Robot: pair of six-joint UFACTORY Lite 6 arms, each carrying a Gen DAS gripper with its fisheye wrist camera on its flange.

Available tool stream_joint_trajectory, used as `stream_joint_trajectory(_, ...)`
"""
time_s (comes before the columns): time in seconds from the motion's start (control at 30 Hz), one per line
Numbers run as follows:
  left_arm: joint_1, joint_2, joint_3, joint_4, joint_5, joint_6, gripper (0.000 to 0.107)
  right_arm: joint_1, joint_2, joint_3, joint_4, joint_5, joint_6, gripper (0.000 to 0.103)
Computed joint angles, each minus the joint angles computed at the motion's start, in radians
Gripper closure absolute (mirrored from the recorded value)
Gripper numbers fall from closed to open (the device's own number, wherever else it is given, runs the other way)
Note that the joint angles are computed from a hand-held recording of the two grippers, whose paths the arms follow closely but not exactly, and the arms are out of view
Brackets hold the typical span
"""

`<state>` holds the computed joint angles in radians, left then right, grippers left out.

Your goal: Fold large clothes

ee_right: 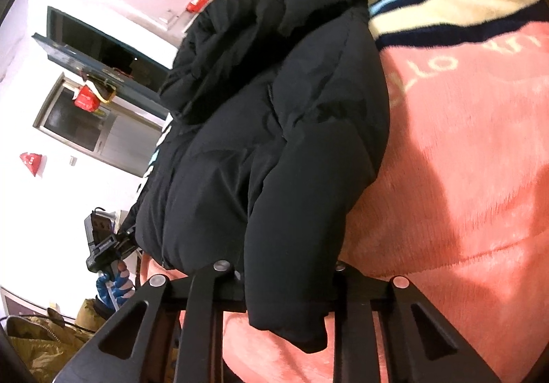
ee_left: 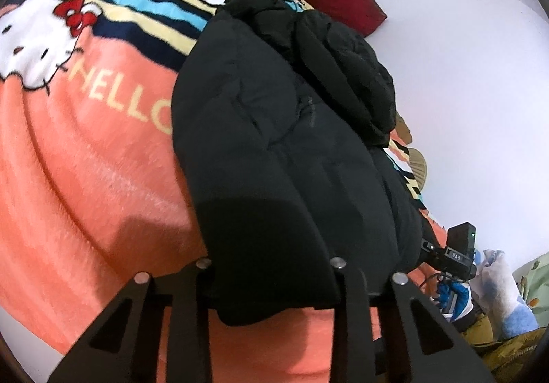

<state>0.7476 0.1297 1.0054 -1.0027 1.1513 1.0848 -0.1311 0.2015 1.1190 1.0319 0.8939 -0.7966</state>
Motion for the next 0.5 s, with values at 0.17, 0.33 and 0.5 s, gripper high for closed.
stream_joint_trajectory(0.17, -0.010, 0.005, 0.023, -0.024, 0.013, -0.006, 0.083, -0.016, -0.012, -0.009, 0.035, 0.000, -0.046, 0.083)
stream_joint_trajectory(0.33, -0.025, 0.013, 0.059, -0.054, 0.031, -0.012, 0.084, -0.035, -0.044, -0.022, 0.094, 0.005, -0.104, 0.084)
stream_joint_trajectory(0.5, -0.033, 0.024, 0.096, -0.081, 0.045, -0.014, 0.084, -0.042, -0.054, -0.014, 0.116, 0.005, -0.121, 0.084)
